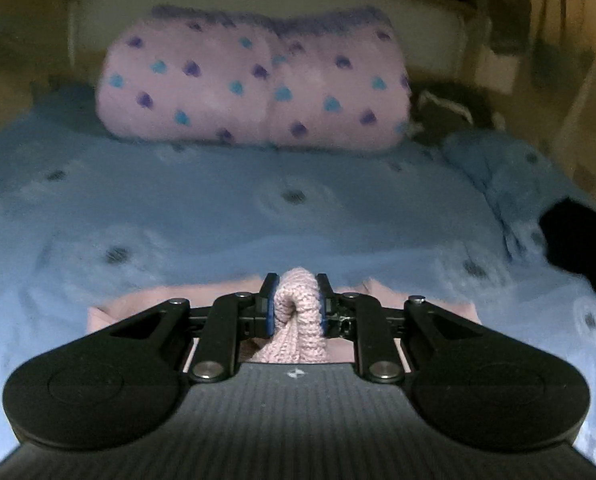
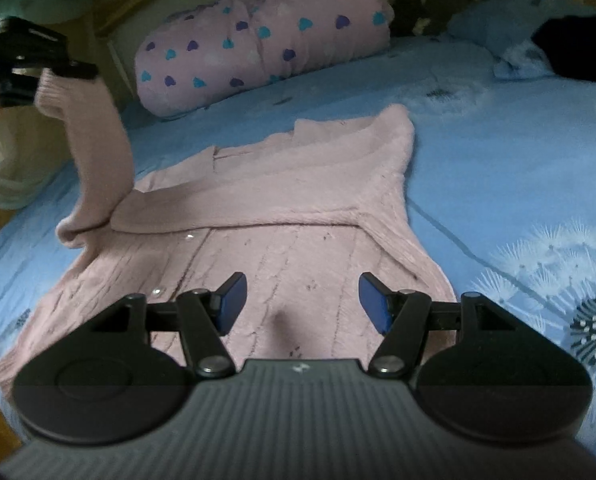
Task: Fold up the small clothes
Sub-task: 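Grasp the cuff with the left gripper and fold the sleeve across the body, then open the left gripper to release the folded sleeve cuff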
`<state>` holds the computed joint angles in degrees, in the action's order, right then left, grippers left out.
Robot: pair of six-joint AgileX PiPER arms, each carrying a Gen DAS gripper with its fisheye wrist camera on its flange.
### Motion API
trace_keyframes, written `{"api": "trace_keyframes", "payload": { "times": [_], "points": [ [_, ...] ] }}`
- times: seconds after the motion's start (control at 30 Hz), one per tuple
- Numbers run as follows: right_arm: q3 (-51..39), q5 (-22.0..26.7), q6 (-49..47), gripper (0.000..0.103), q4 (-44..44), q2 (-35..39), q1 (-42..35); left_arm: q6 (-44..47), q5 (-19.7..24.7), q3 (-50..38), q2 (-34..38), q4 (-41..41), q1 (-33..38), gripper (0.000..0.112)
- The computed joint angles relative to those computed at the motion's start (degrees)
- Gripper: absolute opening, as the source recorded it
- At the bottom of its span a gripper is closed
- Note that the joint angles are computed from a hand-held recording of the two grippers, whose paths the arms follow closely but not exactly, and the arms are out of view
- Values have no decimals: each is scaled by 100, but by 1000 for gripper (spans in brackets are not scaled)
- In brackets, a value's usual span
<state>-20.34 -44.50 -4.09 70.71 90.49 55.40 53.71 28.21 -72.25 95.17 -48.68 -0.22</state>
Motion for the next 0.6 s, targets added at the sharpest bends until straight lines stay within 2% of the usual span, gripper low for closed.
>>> {"api": "trace_keyframes", "payload": {
  "times": [0.23,0.37,0.47,0.57,0.6],
  "points": [
    [-67,227,-110,64,-29,37,-173,-466,-716,194,877,540,-842,22],
    [-34,264,-25,64,-94,11,-212,-1011,-711,-51,1452,963,-968,23],
    [-35,300,-2,64,-121,-2,-252,-873,-766,-27,1613,848,-993,23],
    [-68,326,-55,64,-108,24,-276,-845,-775,-44,1625,919,-1029,33],
    [-82,332,-87,64,-94,37,-280,-840,-704,-76,1607,927,-1025,40]
  ]
}}
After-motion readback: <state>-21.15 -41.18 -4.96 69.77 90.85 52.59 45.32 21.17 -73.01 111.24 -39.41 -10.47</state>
